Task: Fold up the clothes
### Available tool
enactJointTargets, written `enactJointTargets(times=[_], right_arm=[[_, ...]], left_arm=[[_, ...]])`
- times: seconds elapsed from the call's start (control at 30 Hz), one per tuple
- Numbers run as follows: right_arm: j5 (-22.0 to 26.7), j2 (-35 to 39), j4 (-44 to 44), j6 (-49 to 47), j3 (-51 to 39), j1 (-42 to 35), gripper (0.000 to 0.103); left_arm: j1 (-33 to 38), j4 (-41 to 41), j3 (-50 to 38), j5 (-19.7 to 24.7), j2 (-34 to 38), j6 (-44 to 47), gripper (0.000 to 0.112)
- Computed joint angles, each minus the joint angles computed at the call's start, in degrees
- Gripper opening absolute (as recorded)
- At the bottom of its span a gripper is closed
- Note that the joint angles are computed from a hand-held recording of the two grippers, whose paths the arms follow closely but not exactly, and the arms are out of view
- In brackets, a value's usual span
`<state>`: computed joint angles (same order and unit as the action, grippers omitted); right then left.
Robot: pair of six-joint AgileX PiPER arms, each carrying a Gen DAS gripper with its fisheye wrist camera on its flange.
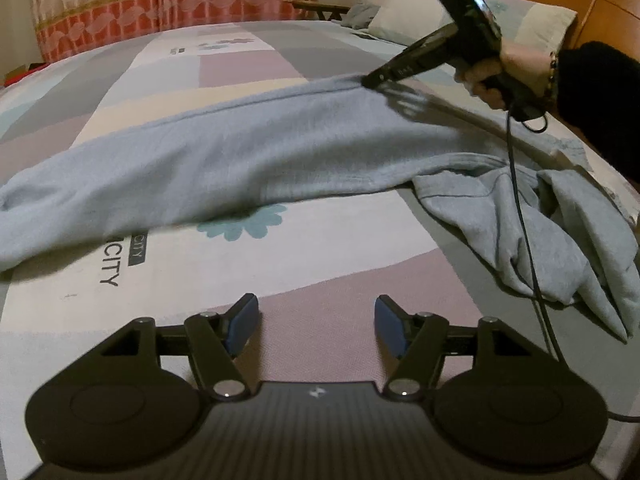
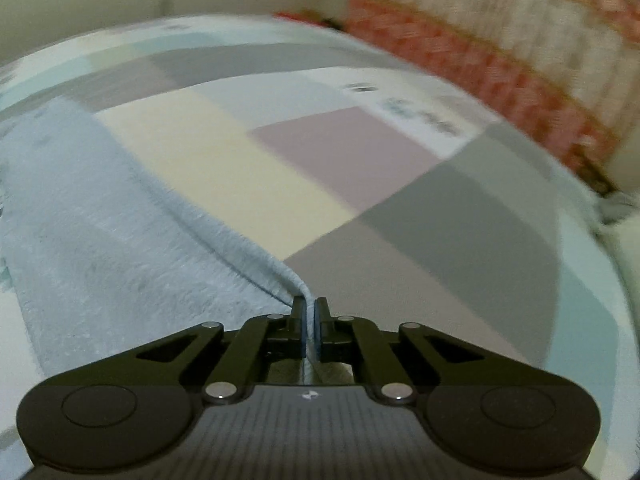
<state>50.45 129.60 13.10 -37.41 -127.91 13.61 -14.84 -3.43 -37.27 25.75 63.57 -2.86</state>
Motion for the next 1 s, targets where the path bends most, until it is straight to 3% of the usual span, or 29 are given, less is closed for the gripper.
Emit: enactJointTargets(times=[0.1,0.17,0.3,0.43,0.53,0.7,0.87,1.0], right_arm=[[-2.76,2.65,-9.43,11.52,-2.61,1.71,0.009],[-2.38,2.25,-9.54,13.18,-1.92,1.74,0.017],[-4.60,-4.55,-7.50,11.24,6.80,1.57,0.025],[0.41,-10.31,-1.09,7.98,10.77,0.46,0.031],[2.20,-16.17,3.38,5.07,17.51,0.21,0.037],[4.74,-23.57,10.66,-1.95,27.71,1.14,0.044],[4.75,-21.37,8.90,-3.82,28.25,5.54,0.046],[10.31,-16.55,6.27,0.86,24.63,6.99,0.047]], left_arm=[[0.24,0.62,-0.22,0.55,-0.02,-1.61,0.065],[0.65,-0.28,-0.17,1.30,-0.78,-0.61,0.065],[4.16,-5.06,-0.42,3.41,-1.80,4.35,0.065],[9.47,-9.50,-0.13,5.89,-3.24,7.53,0.065],[16.37,-17.34,0.30,8.42,-3.49,15.34,0.065],[20.51,-19.09,0.07,9.26,-2.21,21.73,0.066],[19.66,-14.41,-2.57,6.66,2.95,22.28,0.072],[22.83,-21.12,-3.37,8.21,4.36,27.63,0.078]])
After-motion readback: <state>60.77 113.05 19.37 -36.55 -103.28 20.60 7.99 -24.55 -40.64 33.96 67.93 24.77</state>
